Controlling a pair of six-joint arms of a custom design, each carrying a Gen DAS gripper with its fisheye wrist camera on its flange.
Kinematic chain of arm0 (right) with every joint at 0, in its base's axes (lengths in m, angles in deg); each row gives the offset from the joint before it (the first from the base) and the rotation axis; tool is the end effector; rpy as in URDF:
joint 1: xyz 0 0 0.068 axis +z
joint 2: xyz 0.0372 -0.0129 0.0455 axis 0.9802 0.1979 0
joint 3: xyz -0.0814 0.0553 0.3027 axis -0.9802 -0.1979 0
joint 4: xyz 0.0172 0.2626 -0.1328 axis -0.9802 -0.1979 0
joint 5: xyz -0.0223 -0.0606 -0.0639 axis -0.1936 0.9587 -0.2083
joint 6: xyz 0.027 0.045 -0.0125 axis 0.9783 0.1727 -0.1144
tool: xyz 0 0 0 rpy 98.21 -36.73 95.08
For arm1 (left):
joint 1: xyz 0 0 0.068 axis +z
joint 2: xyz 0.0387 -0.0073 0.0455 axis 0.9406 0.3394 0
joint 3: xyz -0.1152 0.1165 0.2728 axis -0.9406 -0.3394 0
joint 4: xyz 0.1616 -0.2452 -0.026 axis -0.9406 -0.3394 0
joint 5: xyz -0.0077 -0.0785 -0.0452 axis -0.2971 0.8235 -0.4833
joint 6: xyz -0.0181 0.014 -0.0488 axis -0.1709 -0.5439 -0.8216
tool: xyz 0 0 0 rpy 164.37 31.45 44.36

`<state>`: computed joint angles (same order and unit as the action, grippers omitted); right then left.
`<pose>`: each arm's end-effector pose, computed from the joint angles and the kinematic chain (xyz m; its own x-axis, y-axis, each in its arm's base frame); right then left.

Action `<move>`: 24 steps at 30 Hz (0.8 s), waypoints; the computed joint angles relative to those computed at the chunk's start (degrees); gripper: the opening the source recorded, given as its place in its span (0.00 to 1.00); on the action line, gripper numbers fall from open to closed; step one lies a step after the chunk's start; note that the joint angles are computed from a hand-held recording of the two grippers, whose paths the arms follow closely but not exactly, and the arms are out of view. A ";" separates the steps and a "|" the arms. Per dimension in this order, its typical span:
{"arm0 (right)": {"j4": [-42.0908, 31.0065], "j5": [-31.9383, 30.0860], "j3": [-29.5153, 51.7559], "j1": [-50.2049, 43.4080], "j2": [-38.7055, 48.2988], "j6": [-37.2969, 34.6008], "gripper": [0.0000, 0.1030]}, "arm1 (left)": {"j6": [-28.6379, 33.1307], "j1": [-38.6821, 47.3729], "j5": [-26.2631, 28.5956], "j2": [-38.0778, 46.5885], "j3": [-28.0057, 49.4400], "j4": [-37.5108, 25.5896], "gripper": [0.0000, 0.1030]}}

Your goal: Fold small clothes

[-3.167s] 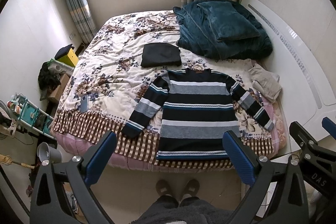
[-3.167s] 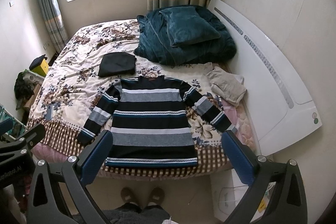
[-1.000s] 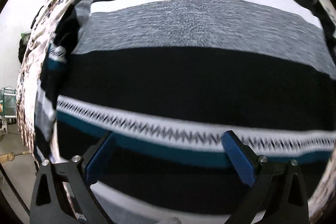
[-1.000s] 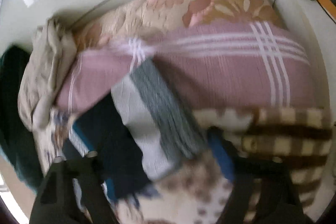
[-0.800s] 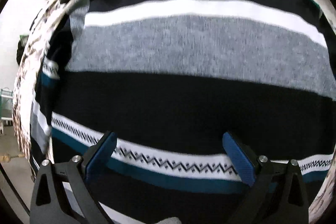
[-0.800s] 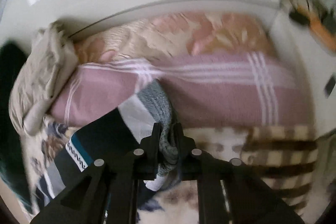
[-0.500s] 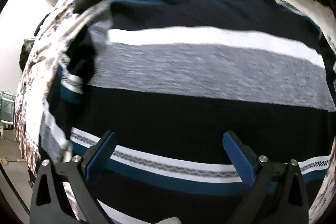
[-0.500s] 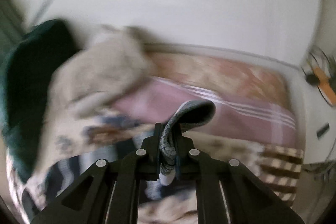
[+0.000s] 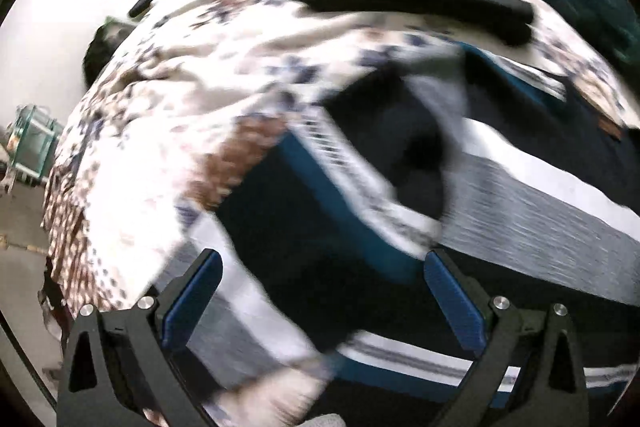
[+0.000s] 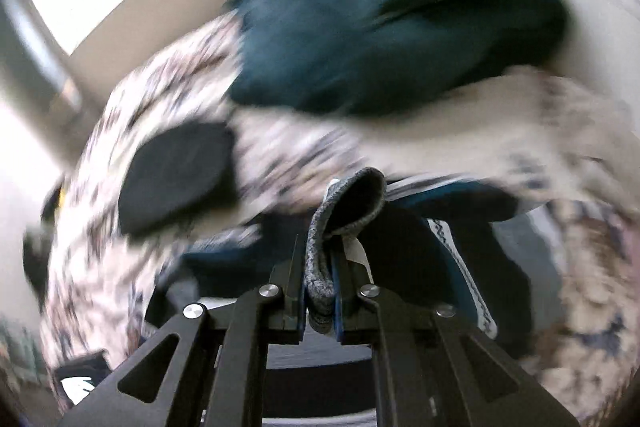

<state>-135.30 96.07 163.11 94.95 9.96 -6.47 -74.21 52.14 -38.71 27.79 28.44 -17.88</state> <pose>0.3321 0.0894 0.3333 -0.7265 0.4752 -0.4964 0.4394 0.8766 0.1962 0.3109 -0.0892 0.2959 -0.9570 -0.0036 -0.2902 -0.0738 0.9701 0.2311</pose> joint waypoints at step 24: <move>0.01 -8.06 -12.04 9.69 -0.19 7.99 0.86 | 16.18 48.42 15.39 -13.02 -9.26 -15.53 1.00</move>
